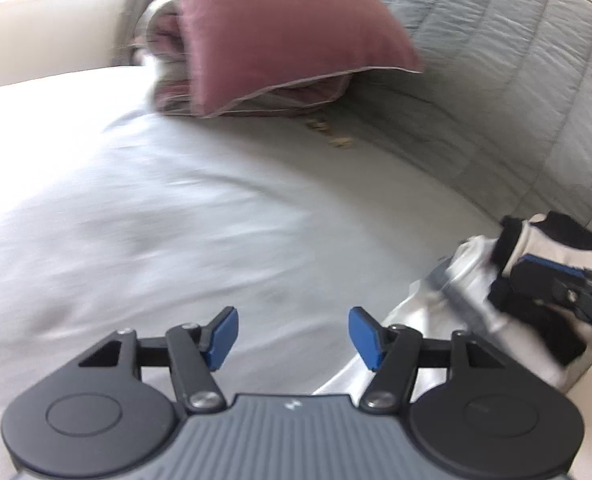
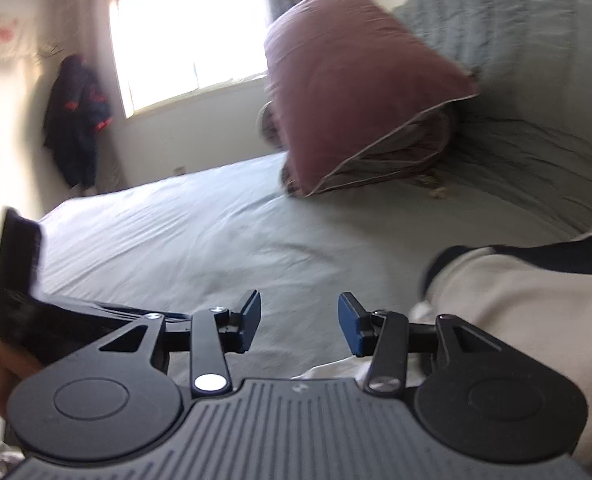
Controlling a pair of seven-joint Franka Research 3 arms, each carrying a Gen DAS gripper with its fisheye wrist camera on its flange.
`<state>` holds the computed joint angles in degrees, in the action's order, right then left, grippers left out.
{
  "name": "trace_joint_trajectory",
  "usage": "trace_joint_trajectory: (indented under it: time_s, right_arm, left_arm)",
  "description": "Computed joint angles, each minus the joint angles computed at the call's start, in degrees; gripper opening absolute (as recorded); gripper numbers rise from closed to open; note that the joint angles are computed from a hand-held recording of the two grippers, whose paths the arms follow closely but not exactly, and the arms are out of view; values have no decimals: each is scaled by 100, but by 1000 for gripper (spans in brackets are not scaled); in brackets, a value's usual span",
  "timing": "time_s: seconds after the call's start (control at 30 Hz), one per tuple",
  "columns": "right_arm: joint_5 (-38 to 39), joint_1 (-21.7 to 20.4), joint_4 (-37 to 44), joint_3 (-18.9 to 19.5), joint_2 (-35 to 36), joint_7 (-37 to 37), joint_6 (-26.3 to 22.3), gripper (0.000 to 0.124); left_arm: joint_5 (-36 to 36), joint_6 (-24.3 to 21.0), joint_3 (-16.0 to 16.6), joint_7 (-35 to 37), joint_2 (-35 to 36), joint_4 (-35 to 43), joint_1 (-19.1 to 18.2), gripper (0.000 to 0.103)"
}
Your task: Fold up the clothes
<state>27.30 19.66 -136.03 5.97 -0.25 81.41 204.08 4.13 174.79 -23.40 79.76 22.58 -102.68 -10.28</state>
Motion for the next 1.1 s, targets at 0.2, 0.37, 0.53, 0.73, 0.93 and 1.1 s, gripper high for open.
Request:
trace_joint_trajectory:
  time_s: [0.2, 0.37, 0.53, 0.73, 0.93, 1.1]
  right_arm:
    - [-1121, -99, 278, 7, 306, 667, -396, 47]
    - [-3461, -873, 545, 485, 740, 2245, -406, 47]
    - [-4069, -975, 882, 669, 1167, 2216, -615, 47]
    - [-2850, -61, 1008, 10, 1324, 1065, -1006, 47]
    - [-1886, 1672, 1187, -1591, 1533, 274, -1346, 47]
    - [-1437, 2476, 1201, -2282, 1587, -293, -1394, 37]
  left_arm:
    - [-347, -149, 179, 201, -1190, -1332, 482, 66]
    - [-832, -318, 443, 999, -2057, -2254, 593, 68]
    - [117, -428, 1008, 580, -2703, -3018, 579, 69]
    - [386, -371, 1564, 212, -2795, -3407, 558, 69]
    - [-1274, 44, 2029, 1780, -2805, -3745, 32, 68]
    - [-853, 49, 1879, 1577, -2832, -3783, 136, 49]
